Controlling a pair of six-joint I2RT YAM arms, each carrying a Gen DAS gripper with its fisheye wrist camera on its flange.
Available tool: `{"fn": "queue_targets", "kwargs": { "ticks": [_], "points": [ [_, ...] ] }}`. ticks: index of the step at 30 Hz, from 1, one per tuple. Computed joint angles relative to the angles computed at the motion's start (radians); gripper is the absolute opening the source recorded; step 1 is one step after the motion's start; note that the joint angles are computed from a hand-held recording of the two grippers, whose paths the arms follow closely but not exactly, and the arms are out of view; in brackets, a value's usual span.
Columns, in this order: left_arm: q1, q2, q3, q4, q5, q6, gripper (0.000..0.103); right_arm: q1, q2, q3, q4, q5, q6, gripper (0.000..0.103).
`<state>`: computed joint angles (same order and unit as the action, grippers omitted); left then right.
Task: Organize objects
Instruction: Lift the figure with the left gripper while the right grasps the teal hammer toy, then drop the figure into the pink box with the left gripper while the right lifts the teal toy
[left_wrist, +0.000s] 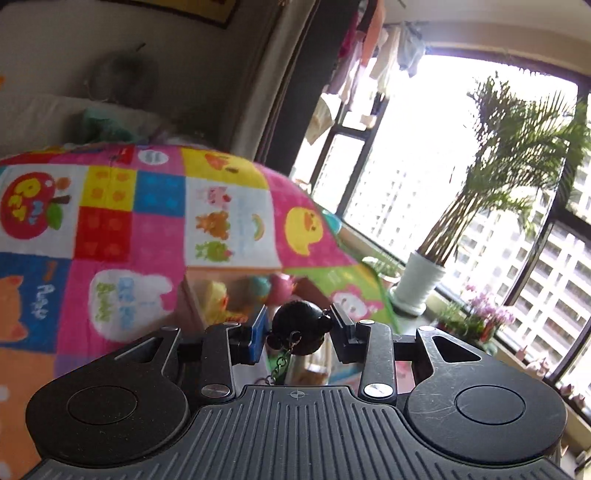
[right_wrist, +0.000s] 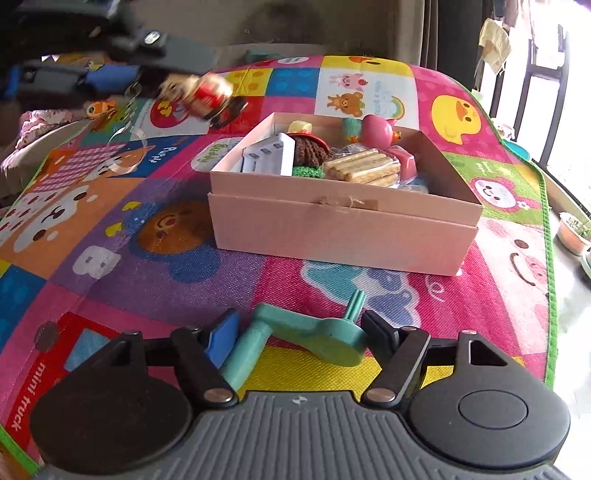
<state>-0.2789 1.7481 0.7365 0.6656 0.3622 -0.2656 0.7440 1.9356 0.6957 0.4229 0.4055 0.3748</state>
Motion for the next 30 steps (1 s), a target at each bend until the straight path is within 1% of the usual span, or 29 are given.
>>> {"fn": "queue_targets", "kwargs": {
  "ticks": [1,2,5,6,7,8,9,10,11,12,14,15,17,19,23,25,27,28,30],
  "points": [
    [-0.007,0.059,0.051,0.046,0.011,-0.024,0.04,-0.014,-0.02,-0.004,-0.017,-0.016,0.0,0.067],
    [-0.012,0.112,0.102,0.06,0.022,-0.039,0.04,-0.027,-0.041,-0.005,-0.04,-0.026,0.001,0.067],
    [-0.024,0.244,0.251,0.005,0.009,-0.052,0.041,-0.059,-0.11,-0.008,-0.091,-0.028,-0.012,0.066],
    [-0.023,0.277,0.29,-0.029,0.007,-0.029,0.041,-0.073,-0.137,-0.01,-0.105,-0.036,-0.02,0.057],
    [-0.023,0.297,0.308,-0.045,-0.001,-0.008,0.041,-0.092,-0.169,-0.005,-0.132,-0.054,-0.029,0.052],
    [-0.022,0.313,0.301,-0.018,-0.014,0.003,0.04,-0.112,-0.191,0.005,-0.161,-0.08,-0.036,0.025],
    [-0.016,0.321,0.273,0.04,-0.019,0.024,0.04,-0.138,-0.216,0.012,-0.179,-0.114,-0.036,0.024],
    [-0.012,0.325,0.252,0.081,-0.02,0.048,0.04,-0.156,-0.232,0.021,-0.18,-0.124,-0.035,0.024],
    [-0.008,0.322,0.237,0.096,-0.016,0.081,0.04,-0.17,-0.24,0.033,-0.18,-0.127,-0.045,0.024],
    [-0.004,0.315,0.235,0.075,-0.002,0.113,0.04,-0.184,-0.239,0.05,-0.18,-0.133,-0.059,0.024],
    [-0.002,0.297,0.233,-0.002,0.029,0.188,0.04,-0.201,-0.22,0.087,-0.176,-0.128,-0.071,0.023],
    [-0.005,0.289,0.225,-0.017,0.026,0.227,0.04,-0.206,-0.205,0.106,-0.175,-0.122,-0.076,0.021],
    [-0.011,0.257,0.165,0.023,-0.017,0.266,0.04,-0.206,-0.187,0.127,-0.17,-0.102,-0.091,0.021],
    [0.005,0.223,0.108,0.063,-0.023,0.246,0.04,-0.206,-0.186,0.119,-0.153,-0.089,-0.095,0.021],
    [0.048,0.145,0.016,0.038,0.004,0.203,0.04,-0.198,-0.198,0.07,-0.142,-0.076,-0.09,0.021],
    [0.067,0.116,-0.011,-0.005,-0.001,0.18,0.04,-0.186,-0.189,0.047,-0.146,-0.073,-0.081,0.026],
    [0.089,0.092,-0.034,-0.05,0.007,0.138,0.04,-0.173,-0.168,0.024,-0.135,-0.084,-0.055,0.038],
    [0.101,0.083,-0.046,-0.065,0.016,0.118,0.04,-0.163,-0.152,0.018,-0.129,-0.08,-0.042,0.039],
    [0.12,0.06,-0.077,-0.091,0.024,0.091,0.04,-0.138,-0.118,0.011,-0.111,-0.05,-0.015,0.047]
  ]
}}
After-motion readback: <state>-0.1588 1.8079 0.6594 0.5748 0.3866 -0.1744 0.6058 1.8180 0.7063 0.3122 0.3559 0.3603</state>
